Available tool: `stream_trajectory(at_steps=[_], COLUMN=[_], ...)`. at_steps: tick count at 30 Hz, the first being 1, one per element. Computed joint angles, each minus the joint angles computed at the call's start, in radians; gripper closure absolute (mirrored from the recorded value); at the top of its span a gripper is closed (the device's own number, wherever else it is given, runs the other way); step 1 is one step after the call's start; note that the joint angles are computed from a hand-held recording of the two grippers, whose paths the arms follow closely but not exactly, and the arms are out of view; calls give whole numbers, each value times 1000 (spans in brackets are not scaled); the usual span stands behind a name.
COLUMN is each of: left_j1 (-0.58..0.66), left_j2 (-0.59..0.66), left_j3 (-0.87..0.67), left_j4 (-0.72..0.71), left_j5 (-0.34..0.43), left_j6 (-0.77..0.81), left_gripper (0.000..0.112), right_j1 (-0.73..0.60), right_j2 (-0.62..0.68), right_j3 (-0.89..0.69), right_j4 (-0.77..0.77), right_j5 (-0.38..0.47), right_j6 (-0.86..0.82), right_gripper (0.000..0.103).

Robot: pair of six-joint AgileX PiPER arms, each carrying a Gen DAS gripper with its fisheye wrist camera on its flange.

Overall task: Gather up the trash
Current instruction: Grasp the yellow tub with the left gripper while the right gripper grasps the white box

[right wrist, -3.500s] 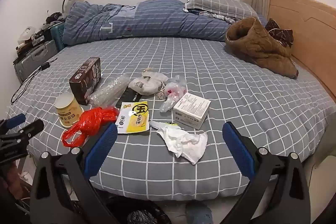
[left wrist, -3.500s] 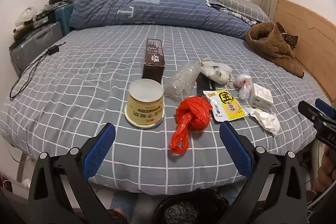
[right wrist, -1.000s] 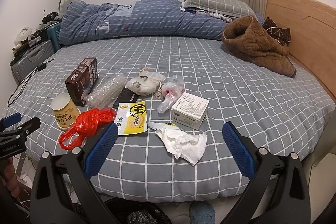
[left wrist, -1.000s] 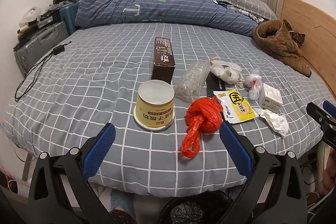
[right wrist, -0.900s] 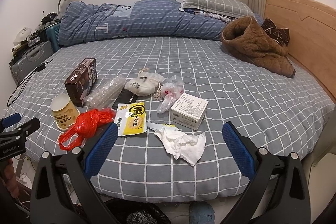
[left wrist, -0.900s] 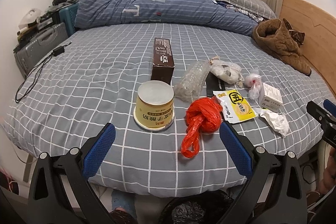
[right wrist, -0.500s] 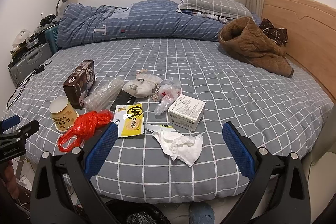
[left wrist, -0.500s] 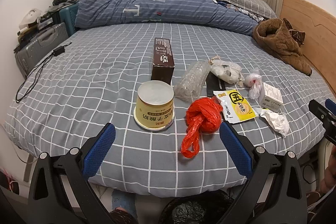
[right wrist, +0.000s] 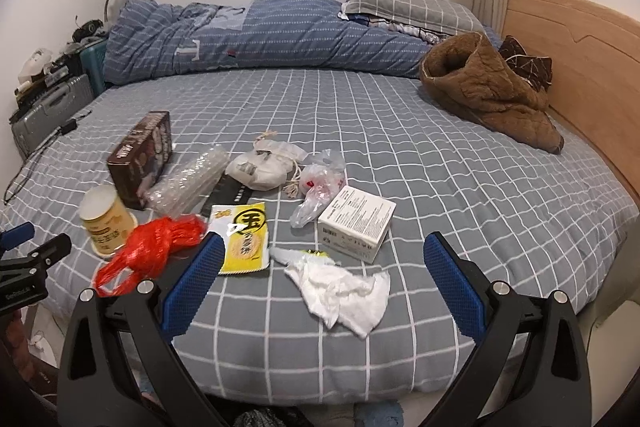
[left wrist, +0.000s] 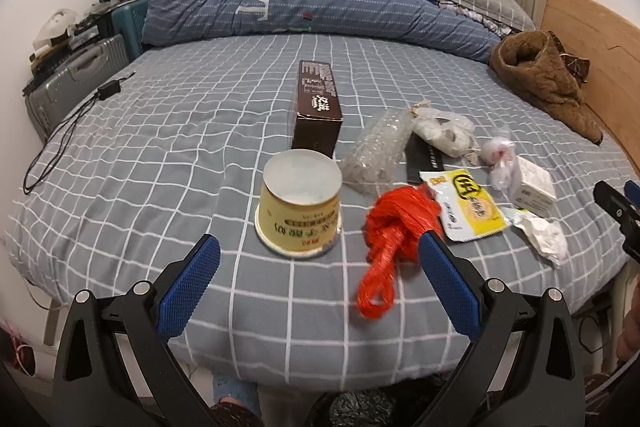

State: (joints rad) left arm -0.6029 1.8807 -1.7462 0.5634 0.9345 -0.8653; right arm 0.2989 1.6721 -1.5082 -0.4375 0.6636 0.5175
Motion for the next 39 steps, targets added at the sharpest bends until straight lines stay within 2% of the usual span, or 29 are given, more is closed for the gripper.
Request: stream_trajectory(at_steps=[7,16,22,25,27,29,39], left_j1=[68,141,157,156,158,159,153], left_j2=[134,298,380,418,437,440,384], left_j3=[-143,-322,-425,-482,-511,-510,-418], left_j4=[-60,-157,-182,-173,-166,-159,-132], left_j5=[9,40,74,93,103,95,54], left_j6=[88,168,202,215,215,209,181], left_gripper=[15,16,23,27,33,38,39], right_j1=[-54,-100,-124,-128,-131,-136,-133], right_j2=[175,423,528,547,552,557,489], right_j3=[-159,-454,-570,-584,-584,-582,-474], right_j4=[72,128,180,193,196,198,161], right_j5=[48,149,202,214,213,212,122], right_j6=[-66,-146,-169,-168,-163,-159,-129], right_gripper=[7,7,12,16,24,27,28])
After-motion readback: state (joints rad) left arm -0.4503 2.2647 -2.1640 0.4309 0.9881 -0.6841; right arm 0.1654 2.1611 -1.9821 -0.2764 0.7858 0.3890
